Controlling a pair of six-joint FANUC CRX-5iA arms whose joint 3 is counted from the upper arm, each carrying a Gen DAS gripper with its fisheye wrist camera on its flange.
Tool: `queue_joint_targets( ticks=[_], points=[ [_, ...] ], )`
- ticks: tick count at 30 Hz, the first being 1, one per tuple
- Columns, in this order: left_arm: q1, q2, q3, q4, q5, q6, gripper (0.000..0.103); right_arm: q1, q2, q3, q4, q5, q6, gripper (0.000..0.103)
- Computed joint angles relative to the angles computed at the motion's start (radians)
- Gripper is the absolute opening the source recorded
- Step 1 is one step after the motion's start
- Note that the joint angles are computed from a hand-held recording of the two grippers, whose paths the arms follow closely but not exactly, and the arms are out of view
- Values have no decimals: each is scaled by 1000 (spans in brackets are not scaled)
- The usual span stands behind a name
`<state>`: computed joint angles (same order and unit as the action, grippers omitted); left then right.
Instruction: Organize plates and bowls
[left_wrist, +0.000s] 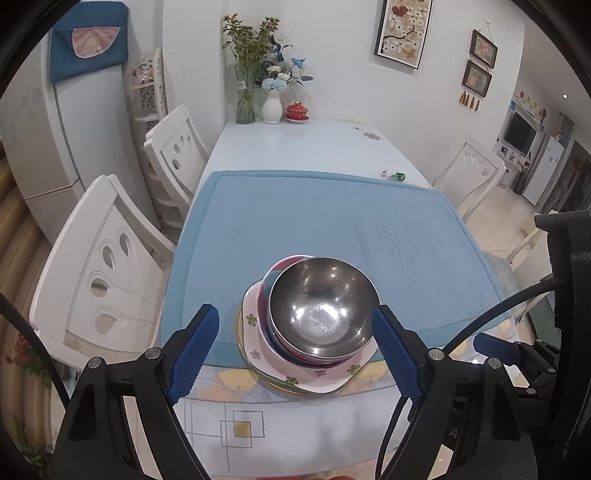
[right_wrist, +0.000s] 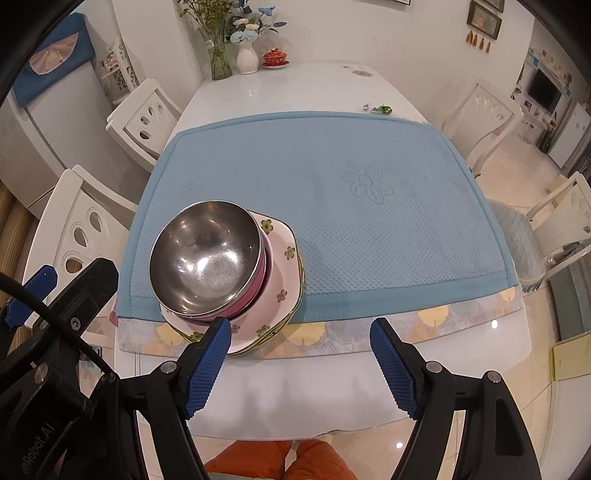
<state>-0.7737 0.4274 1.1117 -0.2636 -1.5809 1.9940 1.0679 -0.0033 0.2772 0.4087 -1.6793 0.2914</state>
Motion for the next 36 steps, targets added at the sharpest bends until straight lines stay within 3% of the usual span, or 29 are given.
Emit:
queue_joint_targets(
  ticks=[9,36],
  points=[
    [-46,40,101,-151,-60,-65,83,1,-1,1,-8,1,4,76],
    [-46,54,133,-200,-60,-94,84,-9,10,6,-9,18,5,76]
  ],
)
